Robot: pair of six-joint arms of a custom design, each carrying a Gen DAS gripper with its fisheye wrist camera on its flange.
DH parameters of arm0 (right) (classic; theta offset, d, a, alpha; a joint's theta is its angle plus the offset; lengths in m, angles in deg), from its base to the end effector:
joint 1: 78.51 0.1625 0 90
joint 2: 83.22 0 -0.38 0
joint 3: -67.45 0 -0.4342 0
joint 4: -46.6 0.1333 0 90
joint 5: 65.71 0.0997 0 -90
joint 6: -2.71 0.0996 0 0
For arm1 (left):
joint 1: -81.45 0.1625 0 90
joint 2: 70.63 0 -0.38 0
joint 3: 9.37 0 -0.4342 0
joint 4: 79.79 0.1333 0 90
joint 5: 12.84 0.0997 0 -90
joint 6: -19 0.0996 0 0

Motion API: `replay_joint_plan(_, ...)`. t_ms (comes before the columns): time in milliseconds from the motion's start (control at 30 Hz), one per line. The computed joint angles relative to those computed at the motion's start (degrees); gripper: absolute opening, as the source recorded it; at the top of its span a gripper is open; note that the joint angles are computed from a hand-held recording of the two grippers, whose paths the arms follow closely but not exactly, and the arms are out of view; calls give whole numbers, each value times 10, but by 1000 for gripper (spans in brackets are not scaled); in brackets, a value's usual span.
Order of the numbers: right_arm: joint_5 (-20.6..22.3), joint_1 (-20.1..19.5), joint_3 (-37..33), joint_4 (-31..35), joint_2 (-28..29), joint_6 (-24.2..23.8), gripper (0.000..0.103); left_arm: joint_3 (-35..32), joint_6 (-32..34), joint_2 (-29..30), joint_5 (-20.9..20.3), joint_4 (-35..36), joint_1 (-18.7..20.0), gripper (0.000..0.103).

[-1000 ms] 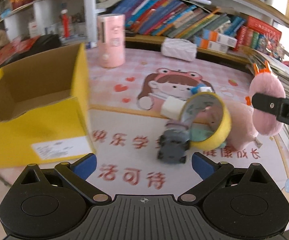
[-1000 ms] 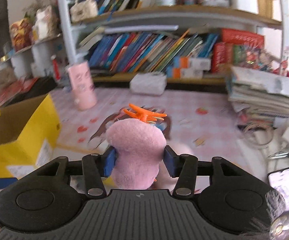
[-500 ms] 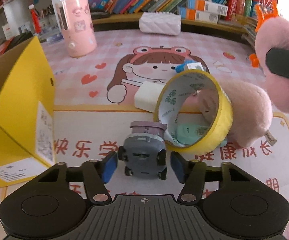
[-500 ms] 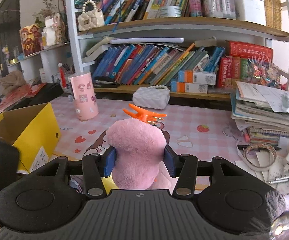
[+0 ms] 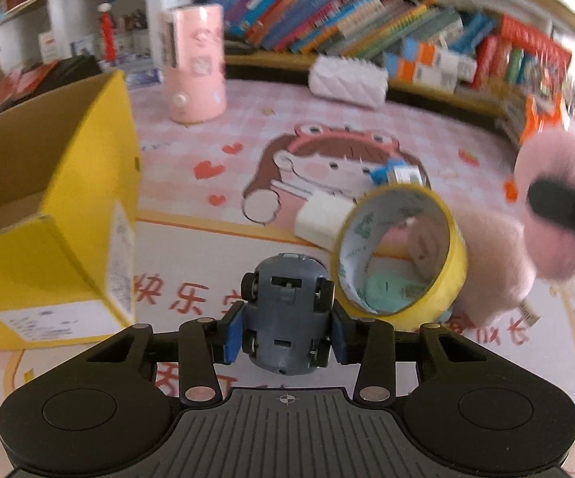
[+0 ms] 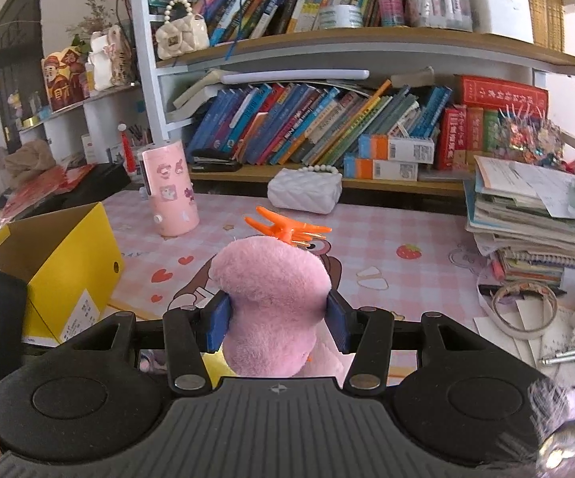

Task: Organize objects
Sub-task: 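Lift the plush and car and carry both toward the yellow box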

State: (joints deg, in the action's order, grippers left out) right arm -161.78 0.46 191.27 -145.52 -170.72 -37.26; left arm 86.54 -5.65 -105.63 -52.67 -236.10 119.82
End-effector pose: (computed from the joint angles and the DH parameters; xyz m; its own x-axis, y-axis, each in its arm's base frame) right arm 0.0253 -0.5119 0.3353 -0.7842 -0.0401 0.6192 -0.5550 0.4914 -0.6712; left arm -0.3619 -0.5541 -0.0531 -0.7384 0.1579 -0.6556 0.5200 0.7524 -0.4044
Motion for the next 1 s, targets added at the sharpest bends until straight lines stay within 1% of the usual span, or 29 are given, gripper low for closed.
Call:
replay_joint_plan(133,-29,16,14,-10,1,11,47,45,9,-33,6,-55,-8,40)
replay_joint_plan(233,-44,30,26,-21,1,19,47,79,10,-61,10,-92,-11,40)
replay_joint_plan(367,-73,55,39,-19,5,33,47,130,6,-103,18,-125,-17,40)
replay_joint_plan(467,-96,77,49,-16,13,45,47,168,-1,-137,28,-133,-21,40)
replay_joint_plan(600,-120,106,64,-11,27,66,47,225,-33,-195,46,-117,-26,40)
replay_joint_plan(800,-158,150,80,23,50,119,47,308,-106,-298,75,-50,-35,40)
replay_joint_plan(933,-174,181,92,20,70,140,47,355,-138,-364,88,-8,-43,40)
replay_joint_plan(1000,-181,195,98,17,79,149,47,371,-147,-389,92,6,-47,40)
